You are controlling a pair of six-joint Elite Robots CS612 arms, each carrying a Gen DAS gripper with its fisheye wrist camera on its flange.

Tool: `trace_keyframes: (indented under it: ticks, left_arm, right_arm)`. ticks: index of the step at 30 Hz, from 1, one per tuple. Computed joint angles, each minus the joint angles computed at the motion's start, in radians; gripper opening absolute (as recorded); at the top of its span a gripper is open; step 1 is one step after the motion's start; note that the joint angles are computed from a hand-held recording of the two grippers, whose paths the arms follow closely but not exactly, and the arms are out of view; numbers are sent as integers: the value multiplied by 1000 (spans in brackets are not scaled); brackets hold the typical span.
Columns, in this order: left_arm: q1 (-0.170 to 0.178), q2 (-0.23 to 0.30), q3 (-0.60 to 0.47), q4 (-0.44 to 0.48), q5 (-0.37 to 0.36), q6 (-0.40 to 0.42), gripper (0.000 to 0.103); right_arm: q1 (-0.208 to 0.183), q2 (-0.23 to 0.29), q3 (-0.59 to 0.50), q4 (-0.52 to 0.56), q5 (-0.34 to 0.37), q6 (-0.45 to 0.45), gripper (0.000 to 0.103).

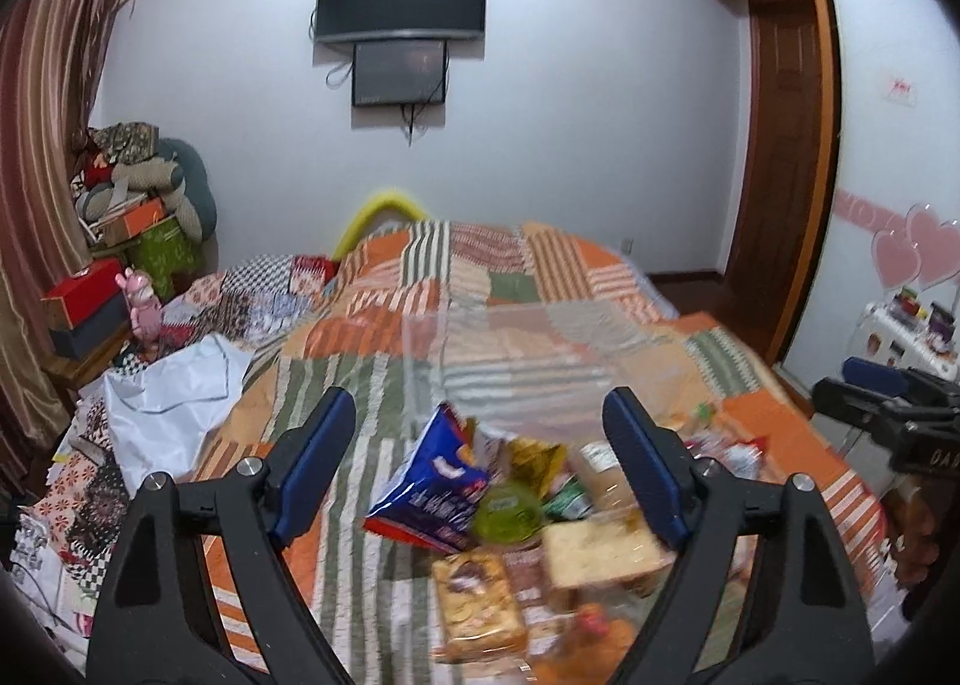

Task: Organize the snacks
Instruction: 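Grasp the blue chip bag with left tool while right tool grasps the wafer roll pack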

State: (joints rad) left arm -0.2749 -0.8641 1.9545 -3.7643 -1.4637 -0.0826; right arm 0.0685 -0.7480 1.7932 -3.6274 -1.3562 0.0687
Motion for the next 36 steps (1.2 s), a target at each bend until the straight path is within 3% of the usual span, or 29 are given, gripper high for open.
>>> trace_keyframes:
  ticks: [9,17,25,30,33,35,36]
  left_arm:
    - [46,54,-75,179,-37,-29,79]
    - [58,98,-136,273,-50,-41,79]
    - [76,130,-189,344,-131,-59,79]
    - [66,138,-195,339,-122,-43,79]
    - [61,139,-192,341,-124,-24,64]
    - [51,137,-182,325,-95,1,62]
    - [49,135,-179,323,-91,8,59]
  right_arm:
    - [-10,9,-14,119,90,1,57]
    - [0,28,-51,208,147,-30,48]
    - [14,51,-92,306,147,-74,48]
    - [35,54,-98,299,70,-130,48]
    - [35,56,-105,323,80,-144,48]
    - [38,58,-106,316,67,-148,47]
    - [40,57,-105,312,51,-154,42]
